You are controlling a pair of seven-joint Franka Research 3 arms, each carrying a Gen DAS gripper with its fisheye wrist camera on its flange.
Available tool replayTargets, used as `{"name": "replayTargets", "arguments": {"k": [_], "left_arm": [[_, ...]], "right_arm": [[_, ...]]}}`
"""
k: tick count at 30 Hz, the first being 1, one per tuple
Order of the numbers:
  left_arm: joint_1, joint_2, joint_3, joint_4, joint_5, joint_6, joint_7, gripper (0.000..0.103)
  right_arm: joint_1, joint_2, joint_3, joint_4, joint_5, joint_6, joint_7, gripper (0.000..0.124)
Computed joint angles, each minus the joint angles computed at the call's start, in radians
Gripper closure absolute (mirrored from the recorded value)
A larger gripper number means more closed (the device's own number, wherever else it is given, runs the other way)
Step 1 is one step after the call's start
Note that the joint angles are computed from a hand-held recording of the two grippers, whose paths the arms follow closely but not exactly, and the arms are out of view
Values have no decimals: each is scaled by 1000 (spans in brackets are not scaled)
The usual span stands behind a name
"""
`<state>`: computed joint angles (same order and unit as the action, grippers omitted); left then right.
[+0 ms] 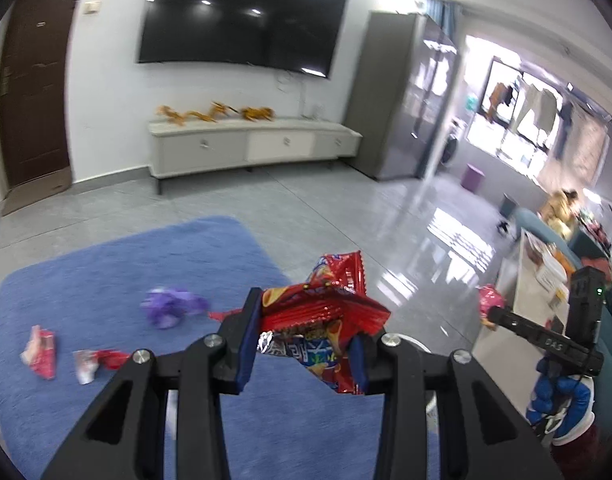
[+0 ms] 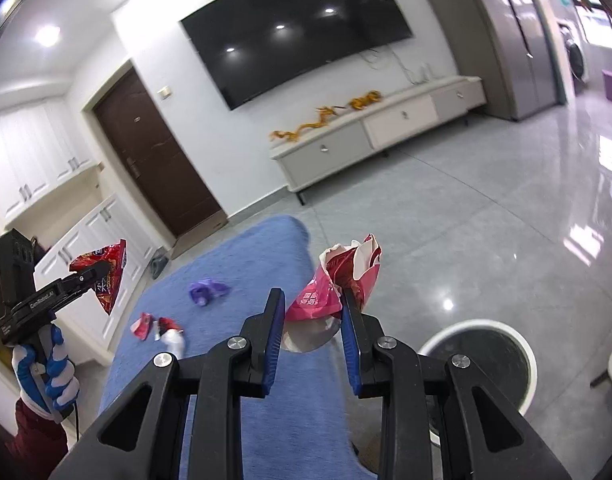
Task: Collect trash
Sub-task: 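Carry both items over the bin and open both tools to drop them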
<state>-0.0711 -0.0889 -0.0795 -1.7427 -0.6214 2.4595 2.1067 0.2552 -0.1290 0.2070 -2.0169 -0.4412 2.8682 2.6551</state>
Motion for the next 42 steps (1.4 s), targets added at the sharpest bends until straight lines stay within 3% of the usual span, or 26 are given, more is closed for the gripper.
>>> {"name": "replayTargets", "arguments": {"k": [11, 25, 29, 33, 42], "left_arm": [[-73, 241, -139, 211, 160, -119, -115, 66], [-173, 583, -252, 509, 343, -272, -238, 64], [-184, 663, -272, 601, 334, -330, -267, 52], [-188, 716, -282, 673, 323, -381, -276, 48], [-180, 650, -273, 585, 327, -347, -288, 47]], "right_arm": [[-54, -16, -38, -169, 147, 67, -8, 96], [-26, 72, -118, -267, 481, 112, -202, 93], [-35, 79, -123, -283, 477, 99, -173, 92], [-40, 79, -125, -297, 456, 85, -125, 86], [-70, 32, -106, -332, 371, 58, -20, 84]]}}
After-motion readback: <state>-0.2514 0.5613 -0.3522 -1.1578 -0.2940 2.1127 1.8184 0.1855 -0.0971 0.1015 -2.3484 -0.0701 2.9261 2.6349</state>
